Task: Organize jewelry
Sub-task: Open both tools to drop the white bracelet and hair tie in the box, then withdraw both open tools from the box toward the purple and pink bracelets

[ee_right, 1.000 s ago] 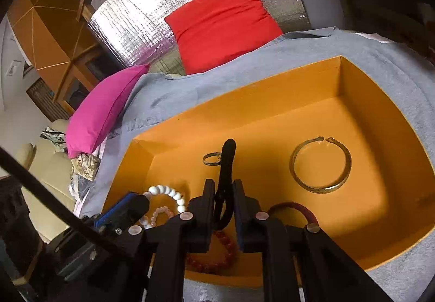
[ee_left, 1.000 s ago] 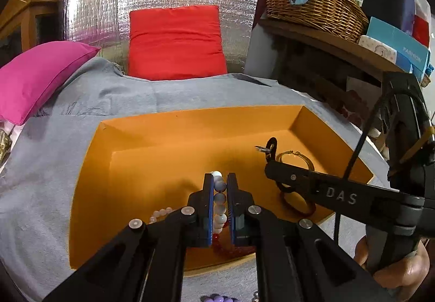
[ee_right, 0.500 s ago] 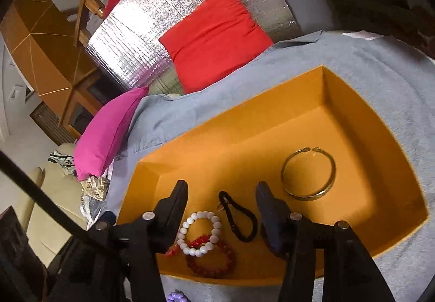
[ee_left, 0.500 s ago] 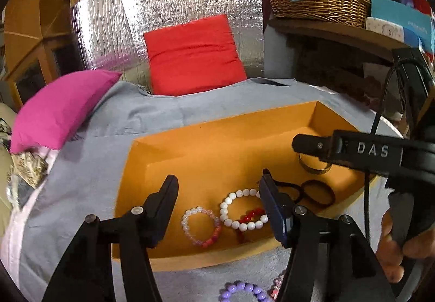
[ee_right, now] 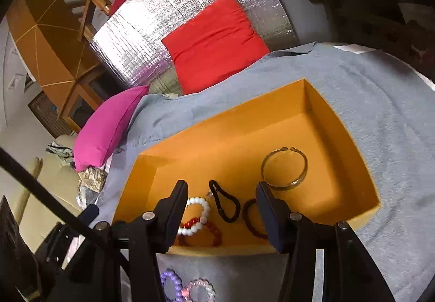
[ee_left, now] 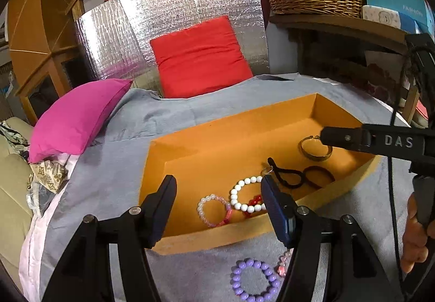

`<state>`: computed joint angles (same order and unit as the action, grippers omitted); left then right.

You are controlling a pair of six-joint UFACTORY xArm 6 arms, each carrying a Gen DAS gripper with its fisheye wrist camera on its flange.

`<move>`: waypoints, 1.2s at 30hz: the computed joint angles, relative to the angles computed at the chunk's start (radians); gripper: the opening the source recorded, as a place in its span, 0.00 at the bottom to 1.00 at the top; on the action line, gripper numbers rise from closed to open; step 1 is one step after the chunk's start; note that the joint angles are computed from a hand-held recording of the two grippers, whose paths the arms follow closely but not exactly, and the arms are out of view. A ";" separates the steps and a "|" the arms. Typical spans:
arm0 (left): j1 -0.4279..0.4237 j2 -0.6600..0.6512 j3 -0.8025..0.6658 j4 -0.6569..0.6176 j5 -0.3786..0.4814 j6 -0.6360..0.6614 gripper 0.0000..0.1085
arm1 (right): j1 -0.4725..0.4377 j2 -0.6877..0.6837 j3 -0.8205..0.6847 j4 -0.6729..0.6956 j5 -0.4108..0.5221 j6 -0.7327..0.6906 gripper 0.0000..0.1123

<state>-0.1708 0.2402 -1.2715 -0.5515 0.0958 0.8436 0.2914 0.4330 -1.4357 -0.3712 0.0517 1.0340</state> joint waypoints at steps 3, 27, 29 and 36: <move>0.005 -0.034 0.040 0.019 -0.014 -0.016 0.62 | -0.001 -0.042 0.048 -0.051 -0.005 0.033 0.50; 0.080 -0.337 0.348 -0.268 -0.060 0.313 0.68 | 0.124 -0.268 0.297 -0.327 0.030 0.220 0.54; 0.090 -0.332 0.352 -0.240 -0.061 0.290 0.68 | 0.135 -0.265 0.295 -0.335 0.033 0.231 0.54; 0.103 -0.314 0.353 -0.213 -0.068 0.284 0.68 | 0.159 -0.233 0.268 -0.256 0.046 0.151 0.54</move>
